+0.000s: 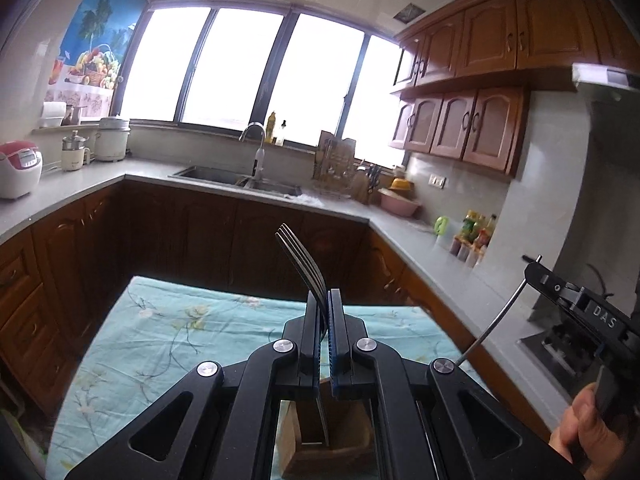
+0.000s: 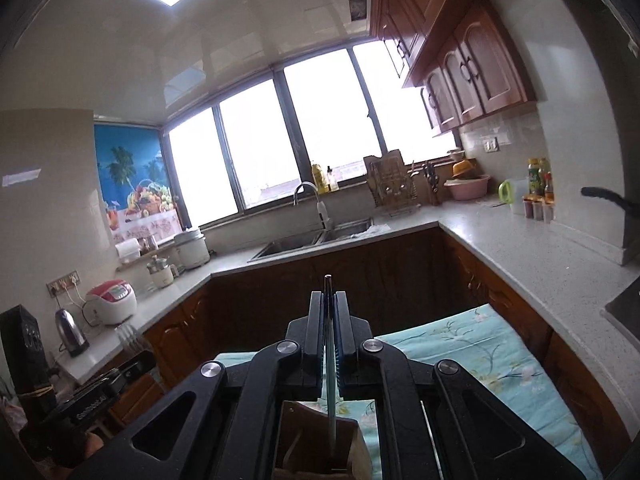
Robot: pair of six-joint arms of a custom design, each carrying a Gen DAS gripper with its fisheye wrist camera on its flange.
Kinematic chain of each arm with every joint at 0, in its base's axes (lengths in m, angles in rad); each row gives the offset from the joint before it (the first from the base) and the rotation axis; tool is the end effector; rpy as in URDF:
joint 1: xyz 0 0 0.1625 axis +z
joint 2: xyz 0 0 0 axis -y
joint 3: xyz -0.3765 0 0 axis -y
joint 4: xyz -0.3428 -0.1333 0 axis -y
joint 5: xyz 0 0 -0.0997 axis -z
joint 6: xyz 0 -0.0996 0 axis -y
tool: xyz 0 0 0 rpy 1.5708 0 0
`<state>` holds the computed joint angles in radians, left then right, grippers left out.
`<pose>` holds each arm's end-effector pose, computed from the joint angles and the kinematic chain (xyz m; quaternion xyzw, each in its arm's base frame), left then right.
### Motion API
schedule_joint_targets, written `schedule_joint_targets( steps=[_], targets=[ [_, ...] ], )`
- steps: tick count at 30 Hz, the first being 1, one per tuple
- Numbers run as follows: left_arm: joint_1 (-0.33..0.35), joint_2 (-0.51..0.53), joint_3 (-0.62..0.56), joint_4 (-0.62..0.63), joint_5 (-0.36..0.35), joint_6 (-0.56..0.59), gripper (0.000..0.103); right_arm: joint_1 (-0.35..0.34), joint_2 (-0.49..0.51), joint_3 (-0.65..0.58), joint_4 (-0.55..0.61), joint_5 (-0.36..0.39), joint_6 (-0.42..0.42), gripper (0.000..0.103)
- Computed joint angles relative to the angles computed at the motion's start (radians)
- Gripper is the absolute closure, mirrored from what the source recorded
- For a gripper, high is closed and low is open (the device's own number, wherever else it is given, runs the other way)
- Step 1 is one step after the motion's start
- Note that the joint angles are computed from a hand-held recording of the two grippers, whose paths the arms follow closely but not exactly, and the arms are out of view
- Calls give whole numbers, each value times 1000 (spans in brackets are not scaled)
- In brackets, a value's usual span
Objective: Organize utensils
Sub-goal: 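Lift both held forks and carry them over the wooden utensil holder, then lower both forks into the holder and open both tools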
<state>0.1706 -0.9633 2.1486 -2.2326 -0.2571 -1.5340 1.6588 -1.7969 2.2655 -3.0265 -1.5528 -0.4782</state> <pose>-0.3725 -0.2972 0.0822 0.1065 0.7738 -0.5654 0.2649 0.1662 -0.3462 0.4029 0.2501 -0.8444 0.4663 0.0841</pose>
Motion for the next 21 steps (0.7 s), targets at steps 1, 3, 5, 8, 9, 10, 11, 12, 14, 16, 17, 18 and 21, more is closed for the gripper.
schedule_joint_targets(
  steps=[1,3,5,8,9,10,11,12,14,16,17,18,21],
  targets=[
    [19,25,3,-88,2,61,102,-2,23,6,-24,-10,-10,99],
    [53,80,-1,-196,-4,137,102,-22,41,14,-29,4,-14,99],
    [82,111,-4,-290,-9,210,102,-43,57,26,-39,6,-20,99],
    [115,142,-7,-388,-15,279,102,-88,73,56,-51,16,-26,99],
    [126,144,-12,-402,-13,296,102,-97,76,60,-50,19,-27,99],
    [134,151,-15,-422,-12,312,102,-114,79,68,-46,29,-32,99],
    [145,158,-21,-453,-13,340,102,-124,84,73,-46,29,-37,99],
    [156,162,-30,-467,-16,358,102,-131,89,75,-45,31,-39,99],
    [165,149,-20,-479,-32,372,101,-153,90,86,-41,50,-45,99],
    [169,138,-3,-492,-44,379,101,-163,95,91,-40,52,-49,99],
    [177,145,-9,-509,-47,400,100,-167,98,87,-32,55,-48,99],
    [182,150,-11,-525,-51,414,100,-172,96,89,-31,60,-48,99],
    [182,140,-4,-503,-65,408,100,-180,93,88,-24,65,-45,99]
  ],
)
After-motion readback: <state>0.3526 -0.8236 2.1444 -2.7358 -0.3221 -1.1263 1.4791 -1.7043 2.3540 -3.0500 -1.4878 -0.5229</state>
